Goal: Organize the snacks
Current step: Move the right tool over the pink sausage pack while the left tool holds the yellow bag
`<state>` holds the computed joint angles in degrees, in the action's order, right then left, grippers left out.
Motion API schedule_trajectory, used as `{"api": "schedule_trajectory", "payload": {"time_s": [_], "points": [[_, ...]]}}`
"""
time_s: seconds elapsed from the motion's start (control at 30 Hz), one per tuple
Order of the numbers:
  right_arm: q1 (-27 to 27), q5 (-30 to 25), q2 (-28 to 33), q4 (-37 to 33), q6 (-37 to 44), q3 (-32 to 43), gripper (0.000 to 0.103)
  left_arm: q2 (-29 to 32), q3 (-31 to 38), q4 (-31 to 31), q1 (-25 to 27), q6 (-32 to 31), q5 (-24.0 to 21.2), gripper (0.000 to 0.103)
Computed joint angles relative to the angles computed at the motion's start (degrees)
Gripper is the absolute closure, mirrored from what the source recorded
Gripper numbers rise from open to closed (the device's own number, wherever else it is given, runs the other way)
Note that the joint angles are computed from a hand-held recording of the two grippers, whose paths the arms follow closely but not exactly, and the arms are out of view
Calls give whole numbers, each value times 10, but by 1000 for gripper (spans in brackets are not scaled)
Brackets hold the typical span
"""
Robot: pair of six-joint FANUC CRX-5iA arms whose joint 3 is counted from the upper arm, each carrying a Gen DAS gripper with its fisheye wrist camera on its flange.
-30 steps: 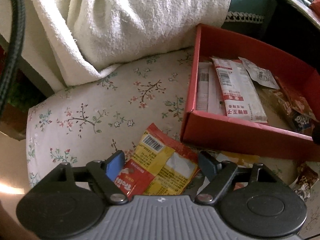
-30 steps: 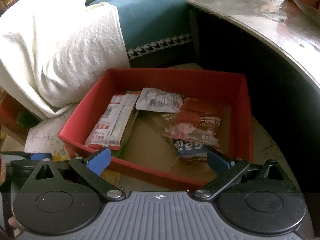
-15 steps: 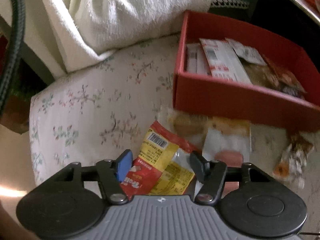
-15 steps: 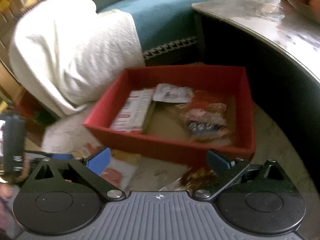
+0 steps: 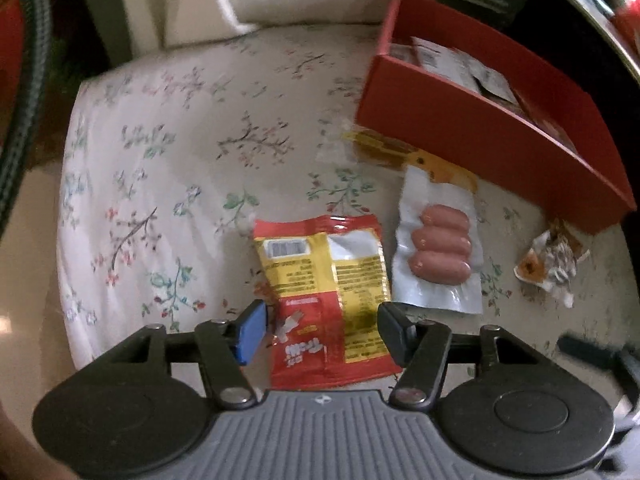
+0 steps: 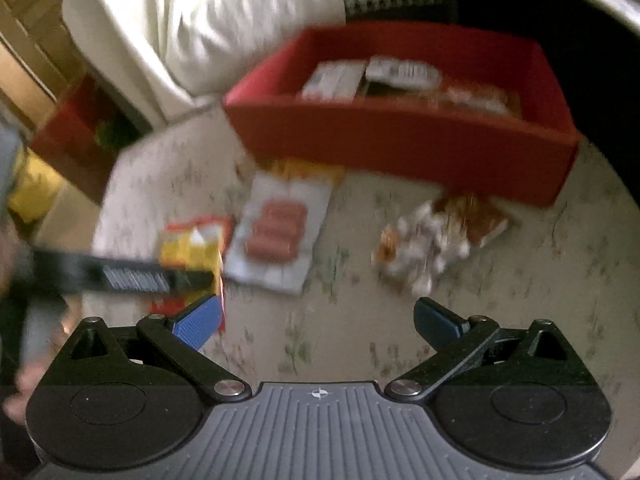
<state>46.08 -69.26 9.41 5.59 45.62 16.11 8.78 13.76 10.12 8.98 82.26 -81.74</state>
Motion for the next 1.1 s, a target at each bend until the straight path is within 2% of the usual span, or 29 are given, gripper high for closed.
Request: {"api": "schedule_trajectory", "payload": {"time_s": [0.13,0.23,0.43,0.57,0.6,0.87,1.1], "points": [[12,-17,4,5,-6,-16,0,1,-6,14,2,23,12,48],[25,-25,8,30,-14,-29,0,6,-3,16,0,34,15,40],[47,-8,1,75,-19,-61,0,-2,-5,-38,-36,19,39,33],[67,1,-7,117,-1,-90,0,-16,-15,-80,-60,7,59,33],[69,10,-12,123,-7,-100,0,-19,-20,-79,-59,6,63,37],[60,-28,-13,96,5,-77,1,-43,-39,-71,-34,0,47,44],[37,-2,-28,86,-41,-68,3,-61,-58,-51,-14,4,33,45]]}}
